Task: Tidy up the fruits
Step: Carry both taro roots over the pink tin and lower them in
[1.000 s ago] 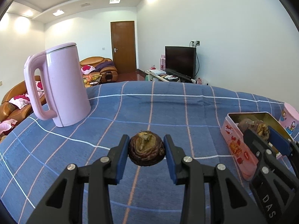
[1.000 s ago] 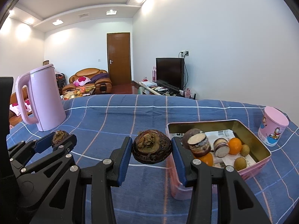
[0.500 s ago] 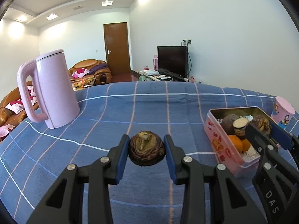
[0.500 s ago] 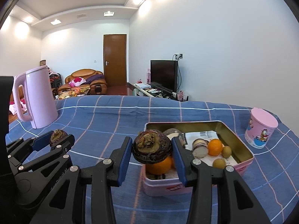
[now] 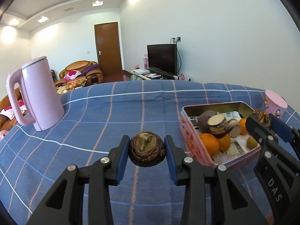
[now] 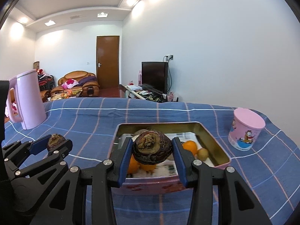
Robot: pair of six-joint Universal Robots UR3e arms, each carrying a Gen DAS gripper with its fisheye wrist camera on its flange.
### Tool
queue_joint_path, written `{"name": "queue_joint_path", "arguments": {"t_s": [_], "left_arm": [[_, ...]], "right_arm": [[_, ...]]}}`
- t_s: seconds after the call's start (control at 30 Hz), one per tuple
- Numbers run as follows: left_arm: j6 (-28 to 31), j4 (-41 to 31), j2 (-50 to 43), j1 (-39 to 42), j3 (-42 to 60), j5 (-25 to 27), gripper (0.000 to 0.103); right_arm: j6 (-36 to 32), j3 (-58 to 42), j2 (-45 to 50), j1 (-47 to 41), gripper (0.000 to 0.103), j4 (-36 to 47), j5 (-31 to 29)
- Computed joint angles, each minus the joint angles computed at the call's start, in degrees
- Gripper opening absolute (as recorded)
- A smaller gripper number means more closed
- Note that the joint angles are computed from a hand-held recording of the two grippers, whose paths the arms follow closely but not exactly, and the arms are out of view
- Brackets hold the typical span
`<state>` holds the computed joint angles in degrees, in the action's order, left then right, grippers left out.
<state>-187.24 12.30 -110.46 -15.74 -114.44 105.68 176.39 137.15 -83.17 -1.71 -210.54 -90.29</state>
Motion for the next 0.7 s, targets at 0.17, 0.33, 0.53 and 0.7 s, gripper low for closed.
{"name": "queue_joint_path", "arguments": {"t_s": [0.17, 0.33, 0.53, 0.7], "left_arm": [[-0.59, -1.57, -1.13, -2.08, 2.18, 0.61, 0.039], [-0.81, -2.03, -2.57, -4.18, 4.38, 1.62, 0.039], [-1.35, -4.38, -4.45, -6.28, 7.88, 1.82, 0.039], [-1.38, -5.2, -5.91, -7.91, 10.19, 2.29, 0.039]], "right_arm": [[-1.05, 2.13, -2.42, -4.58, 0.045, 0.57, 3.31], [-2.16, 3.95, -3.76, -7.94, 0.045, -0.15, 5.06], [-3.2, 5.23, -5.02, -11.8, 0.046, -0.15, 7.15], [-4.07, 5.8, -5.24, -14.45, 0.045, -0.57, 8.56]]}}
